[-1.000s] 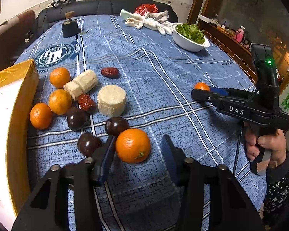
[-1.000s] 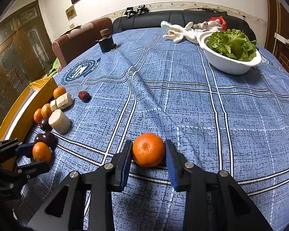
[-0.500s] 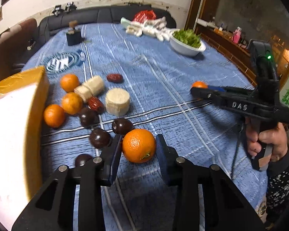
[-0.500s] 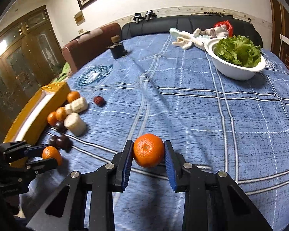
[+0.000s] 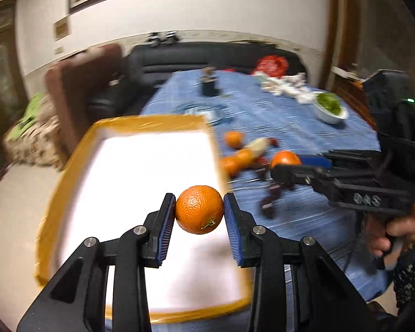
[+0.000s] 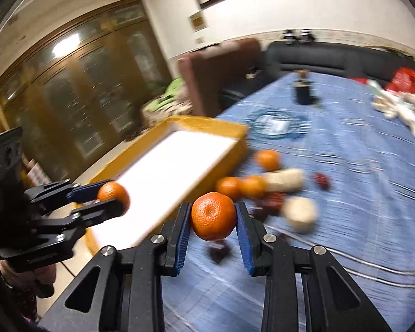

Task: Organize fruits
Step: 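Carry the orange over the white tray and open the right gripper while the left gripper drops an orange there, then move the right gripper to a dark plum and close on it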

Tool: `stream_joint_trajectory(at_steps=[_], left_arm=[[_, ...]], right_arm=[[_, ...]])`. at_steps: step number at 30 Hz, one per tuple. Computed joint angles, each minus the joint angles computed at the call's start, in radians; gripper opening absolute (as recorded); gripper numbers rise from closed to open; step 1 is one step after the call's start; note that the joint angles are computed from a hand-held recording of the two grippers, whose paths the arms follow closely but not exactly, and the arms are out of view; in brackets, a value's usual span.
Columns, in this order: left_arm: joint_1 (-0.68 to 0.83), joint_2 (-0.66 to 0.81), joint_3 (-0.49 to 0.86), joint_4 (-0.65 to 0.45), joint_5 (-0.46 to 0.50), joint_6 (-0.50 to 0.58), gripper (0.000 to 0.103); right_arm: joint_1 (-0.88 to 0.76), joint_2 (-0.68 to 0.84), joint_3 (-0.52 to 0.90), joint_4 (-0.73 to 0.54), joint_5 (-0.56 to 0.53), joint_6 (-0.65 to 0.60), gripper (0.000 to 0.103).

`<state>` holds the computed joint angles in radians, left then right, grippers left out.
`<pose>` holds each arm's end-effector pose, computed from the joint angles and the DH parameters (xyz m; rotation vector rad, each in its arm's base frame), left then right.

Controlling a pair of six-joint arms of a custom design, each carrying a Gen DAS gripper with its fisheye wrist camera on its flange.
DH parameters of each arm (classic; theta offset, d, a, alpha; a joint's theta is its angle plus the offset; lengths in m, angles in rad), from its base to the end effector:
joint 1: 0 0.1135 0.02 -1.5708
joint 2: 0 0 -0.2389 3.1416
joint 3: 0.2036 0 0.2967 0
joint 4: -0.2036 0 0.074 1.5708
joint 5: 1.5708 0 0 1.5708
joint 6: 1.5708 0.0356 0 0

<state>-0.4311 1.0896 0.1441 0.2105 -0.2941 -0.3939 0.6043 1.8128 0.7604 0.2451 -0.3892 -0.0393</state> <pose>0.1936 -0.0777 0.0523 -0.1068 2.2669 -0.0959 0.2781 0.2084 0.0455 -0.9453 2.2312 0.7276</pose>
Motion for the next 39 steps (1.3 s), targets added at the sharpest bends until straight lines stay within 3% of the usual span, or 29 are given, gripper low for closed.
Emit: stream_joint_trajectory(at_steps=[2,6,11,15,17,19,20,25,27,35,39], left_arm=[[0.065,-0.019,-0.044,0.014,0.019,0.004,0.033],[0.164,0.084,-0.07,0.1,0.058,0.014,0.033],[0.166,0.267,-0.023,0.186,0.032,-0.011,0.034],[0.166,0.29,-0.016,0.168,0.012,-0.024,0.034],[0.167,0.266,-0.018,0.138,0.014,-0.027,0.038],[0.147,0.213,-0.033,0.11,-0.011,-0.042,0.063],[0.132,0.162,-0.051,0.092,-0.031,-0.047,0.067],[0.043,-0.084,-0.099,-0.03,-0.072,-0.04,0.073],[-0.005,-0.116,-0.093,-0.045,-0.065,-0.033,0.076],[-0.189,0.174,0.121,0.031,-0.04,0.011,0.076],[-0.237,0.326,0.237,0.037,-0.04,0.04,0.076]], right_arm=[[0.074,0.056,0.041,0.008,0.02,0.024,0.032],[0.19,0.153,0.121,0.019,0.047,0.065,0.032],[0.27,0.223,0.178,0.004,0.093,0.081,0.033],[0.285,0.247,0.2,-0.033,0.104,0.086,0.034],[0.268,0.229,0.184,-0.039,0.073,0.088,0.039],[0.243,0.187,0.141,-0.014,0.05,0.09,0.05],[0.224,0.176,0.137,-0.009,0.036,0.084,0.051],[0.073,0.042,0.016,0.044,-0.029,0.053,0.054],[-0.012,0.008,-0.011,0.044,-0.048,0.033,0.057],[-0.261,0.059,0.022,-0.012,-0.1,-0.027,0.06],[-0.284,0.105,0.033,-0.014,-0.078,-0.069,0.053]])
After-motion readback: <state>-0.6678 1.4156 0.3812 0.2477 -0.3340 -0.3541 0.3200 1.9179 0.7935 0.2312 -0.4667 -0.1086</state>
